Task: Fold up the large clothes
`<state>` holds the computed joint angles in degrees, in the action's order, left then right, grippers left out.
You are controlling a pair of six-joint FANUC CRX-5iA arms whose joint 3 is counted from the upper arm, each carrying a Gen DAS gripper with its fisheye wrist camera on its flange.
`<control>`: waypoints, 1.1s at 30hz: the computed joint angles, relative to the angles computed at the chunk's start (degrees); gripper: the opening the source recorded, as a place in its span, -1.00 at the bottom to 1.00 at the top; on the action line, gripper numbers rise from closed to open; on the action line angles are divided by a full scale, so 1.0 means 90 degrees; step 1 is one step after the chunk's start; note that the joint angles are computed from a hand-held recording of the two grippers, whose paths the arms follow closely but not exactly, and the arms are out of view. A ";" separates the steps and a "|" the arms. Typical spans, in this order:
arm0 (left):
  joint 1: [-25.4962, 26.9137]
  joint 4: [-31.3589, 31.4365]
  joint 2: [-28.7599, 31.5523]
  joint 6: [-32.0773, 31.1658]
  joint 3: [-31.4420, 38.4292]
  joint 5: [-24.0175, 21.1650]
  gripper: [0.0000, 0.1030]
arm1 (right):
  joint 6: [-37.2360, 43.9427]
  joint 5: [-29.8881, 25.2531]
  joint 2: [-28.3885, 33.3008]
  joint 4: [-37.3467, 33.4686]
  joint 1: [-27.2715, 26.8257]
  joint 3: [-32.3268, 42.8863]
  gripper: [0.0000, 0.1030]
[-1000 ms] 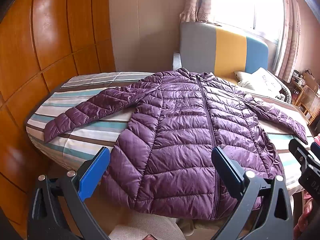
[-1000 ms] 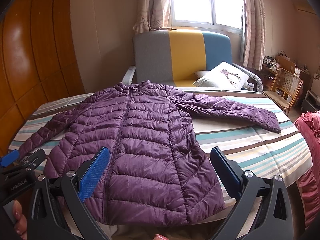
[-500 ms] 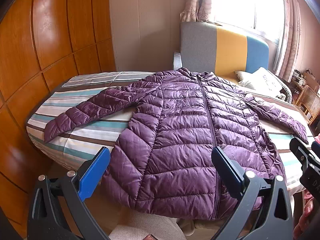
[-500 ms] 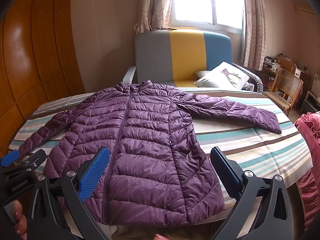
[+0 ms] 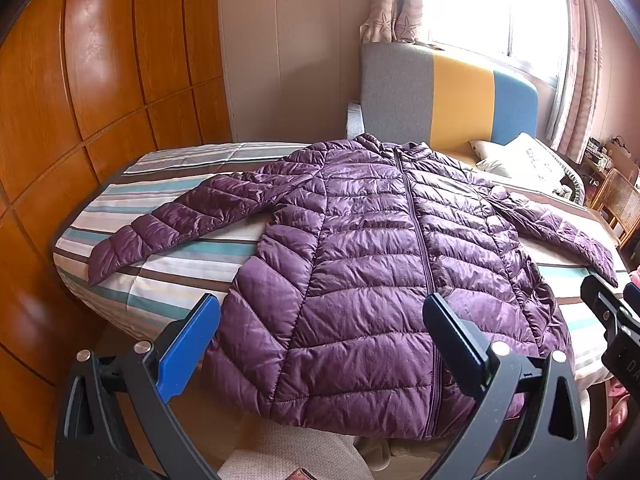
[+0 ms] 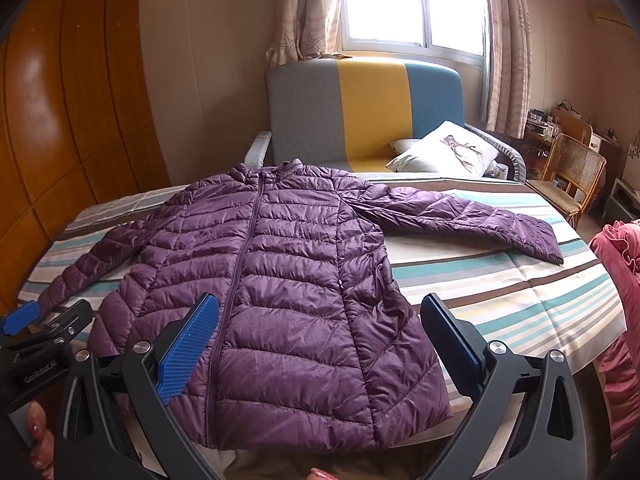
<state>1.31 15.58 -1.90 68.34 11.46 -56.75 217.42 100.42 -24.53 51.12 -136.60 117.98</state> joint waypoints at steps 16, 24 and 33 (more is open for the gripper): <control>0.0000 0.0005 0.0001 -0.0037 -0.0028 0.0008 0.96 | 0.0029 0.0030 -0.0052 -0.0064 -0.0050 -0.0052 0.94; -0.0055 -0.0150 0.0130 0.0051 0.0129 -0.0135 0.96 | -0.0073 0.0002 -0.0008 -0.0161 -0.0131 0.0061 0.94; -0.0117 -0.0177 0.0452 0.0049 0.0389 -0.0292 0.96 | 0.0034 -0.0218 0.0168 -0.0293 -0.0383 0.0389 0.94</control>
